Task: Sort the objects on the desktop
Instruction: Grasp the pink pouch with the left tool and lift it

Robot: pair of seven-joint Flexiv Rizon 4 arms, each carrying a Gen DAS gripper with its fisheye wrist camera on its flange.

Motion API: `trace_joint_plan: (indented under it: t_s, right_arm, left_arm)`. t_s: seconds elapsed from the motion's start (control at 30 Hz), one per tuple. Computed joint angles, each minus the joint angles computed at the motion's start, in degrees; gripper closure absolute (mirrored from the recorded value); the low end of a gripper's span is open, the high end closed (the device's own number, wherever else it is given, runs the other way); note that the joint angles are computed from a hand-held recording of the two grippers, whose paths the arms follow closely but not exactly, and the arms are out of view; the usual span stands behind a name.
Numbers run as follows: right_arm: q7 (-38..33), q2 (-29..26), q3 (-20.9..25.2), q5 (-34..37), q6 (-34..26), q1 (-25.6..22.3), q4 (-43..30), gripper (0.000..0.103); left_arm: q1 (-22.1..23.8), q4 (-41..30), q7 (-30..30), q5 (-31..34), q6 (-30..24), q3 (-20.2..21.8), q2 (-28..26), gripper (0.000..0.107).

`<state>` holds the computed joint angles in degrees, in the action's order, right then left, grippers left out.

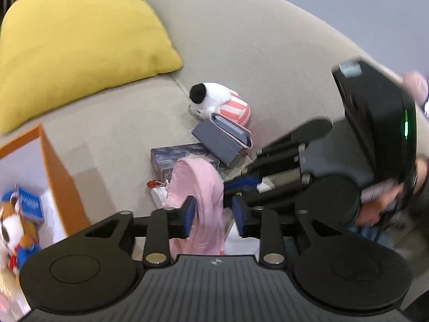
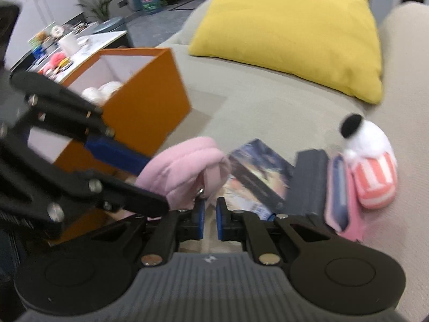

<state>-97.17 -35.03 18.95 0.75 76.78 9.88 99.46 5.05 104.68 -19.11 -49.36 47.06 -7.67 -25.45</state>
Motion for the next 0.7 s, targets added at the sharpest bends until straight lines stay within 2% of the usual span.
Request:
trace_joint_plan:
  t_s: [0.03,0.13,0.33,0.5,0.57,0.6,0.7]
  right_arm:
    - [-0.1,0.0,-0.2,-0.4,0.0,0.5,0.1,0.094]
    - [-0.8,-0.4,0.5,-0.6,-0.9,0.7,-0.8,0.094]
    - [-1.9,-0.7,0.5,-0.8,-2.8,1.7,-2.0,0.094]
    - [-3.6,-0.3,0.7,-0.2,-4.3,2.0,-1.7,0.094]
    - [-3.8,-0.5,0.5,0.0,-4.7,2.2,-2.0,0.094]
    - [-3.8,-0.6,0.3,0.1,-4.8,2.4,-2.2,0.094]
    - [-3.4,-0.6,-0.4,0.2,-5.7,2.7,-2.5,0.094]
  left_arm:
    - [0.2,-1.0,-1.7,0.7,-1.2,0.4,-0.2,0.052]
    - [0.2,-5.3,-7.7,5.1,-5.2,1.7,-1.5,0.05]
    - [-1.3,-16.8,-24.0,18.9,-13.3,4.7,-7.1,0.05]
    - [-0.8,-23.1,-30.3,23.0,-16.4,4.4,-10.8,0.05]
    - [-0.8,-25.5,-32.2,24.4,-18.0,4.3,-12.3,0.055]
    - [-1.0,-26.5,-33.4,25.3,-18.6,4.5,-12.8,0.073]
    - [-0.7,-27.5,-35.2,26.2,-19.0,4.4,-13.6,0.08]
